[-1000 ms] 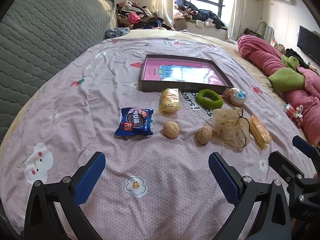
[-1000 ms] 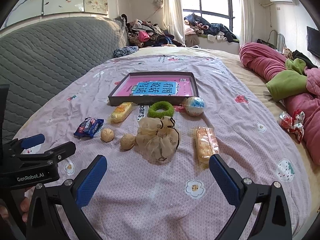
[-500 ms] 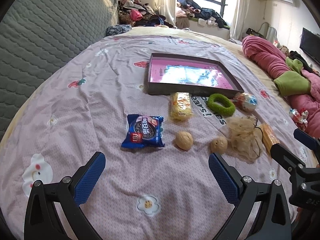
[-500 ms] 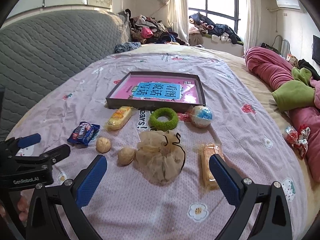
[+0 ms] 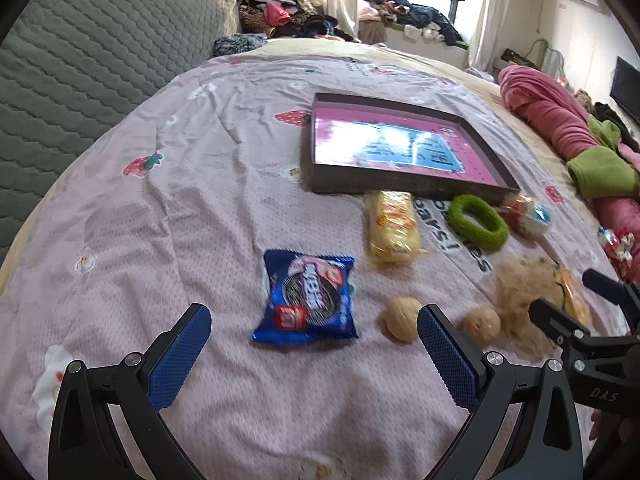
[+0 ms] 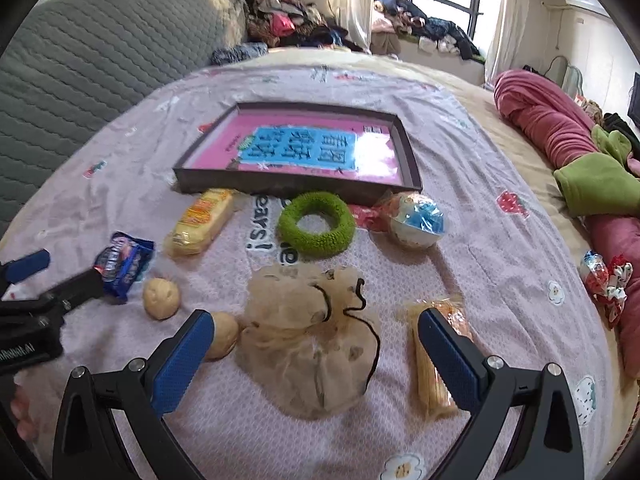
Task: Organize objects
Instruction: 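Reach the left gripper to the blue cookie packet while the right approaches the mesh bag, then grasp the blue cookie packet with the left gripper while the right grasps the mesh bag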
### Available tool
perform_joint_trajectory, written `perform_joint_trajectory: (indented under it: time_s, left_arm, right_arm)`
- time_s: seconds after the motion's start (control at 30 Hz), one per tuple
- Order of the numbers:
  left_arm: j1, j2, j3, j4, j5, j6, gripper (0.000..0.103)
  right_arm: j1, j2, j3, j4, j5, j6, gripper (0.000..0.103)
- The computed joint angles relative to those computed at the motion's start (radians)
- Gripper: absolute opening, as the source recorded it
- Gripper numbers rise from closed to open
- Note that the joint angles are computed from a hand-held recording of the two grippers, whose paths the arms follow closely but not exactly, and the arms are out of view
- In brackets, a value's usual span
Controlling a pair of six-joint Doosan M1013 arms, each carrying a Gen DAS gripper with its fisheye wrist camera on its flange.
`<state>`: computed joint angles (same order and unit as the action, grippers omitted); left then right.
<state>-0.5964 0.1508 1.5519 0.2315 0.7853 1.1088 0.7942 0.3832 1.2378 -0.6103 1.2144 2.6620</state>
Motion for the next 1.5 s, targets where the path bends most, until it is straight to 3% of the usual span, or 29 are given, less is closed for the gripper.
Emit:
perform_joint_trajectory:
  time_s: [0.33, 0.47, 0.67, 0.73, 0.83, 1.0, 1.17, 1.4, 1.5]
  left_arm:
    - [0.026, 0.073, -0.06, -0.021, 0.071, 0.044, 0.103]
    - [0.028, 0.083, -0.061, -0.035, 0.067, 0.06, 0.103]
    - [0.026, 0.095, -0.073, -0.026, 0.092, 0.066, 0.101]
    - [0.026, 0.096, -0.075, -0.033, 0.094, 0.079, 0.099]
    - [0.027, 0.1, -0.078, -0.046, 0.104, 0.099, 0.096]
    - [0.037, 0.109, -0.08, -0.114, 0.115, 0.15, 0.071]
    - [0.04, 0.111, -0.088, -0.14, 0.119, 0.158, 0.061]
    - [0.024, 0.113, -0.093, -0.091, 0.141, 0.155, 0.055]
    - [0.03, 0.111, -0.095, -0.113, 0.147, 0.16, 0.054]
  right_arm:
    - [-0.025, 0.045, -0.05, 0.036, 0.069, -0.077, 0.102]
    - [-0.03, 0.058, -0.065, 0.043, 0.087, -0.102, 0.102]
    - [-0.033, 0.084, -0.095, 0.06, 0.111, -0.162, 0.082]
    - [-0.038, 0.09, -0.1, 0.074, 0.111, -0.172, 0.068]
    - [-0.041, 0.093, -0.102, 0.089, 0.105, -0.177, 0.062]
    - [-0.048, 0.095, -0.098, 0.107, 0.085, -0.186, 0.056]
    - [-0.051, 0.09, -0.089, 0.114, 0.062, -0.183, 0.051]
    - [-0.057, 0.086, -0.08, 0.12, 0.048, -0.181, 0.032]
    - [-0.06, 0.076, -0.069, 0.126, 0.03, -0.17, 0.03]
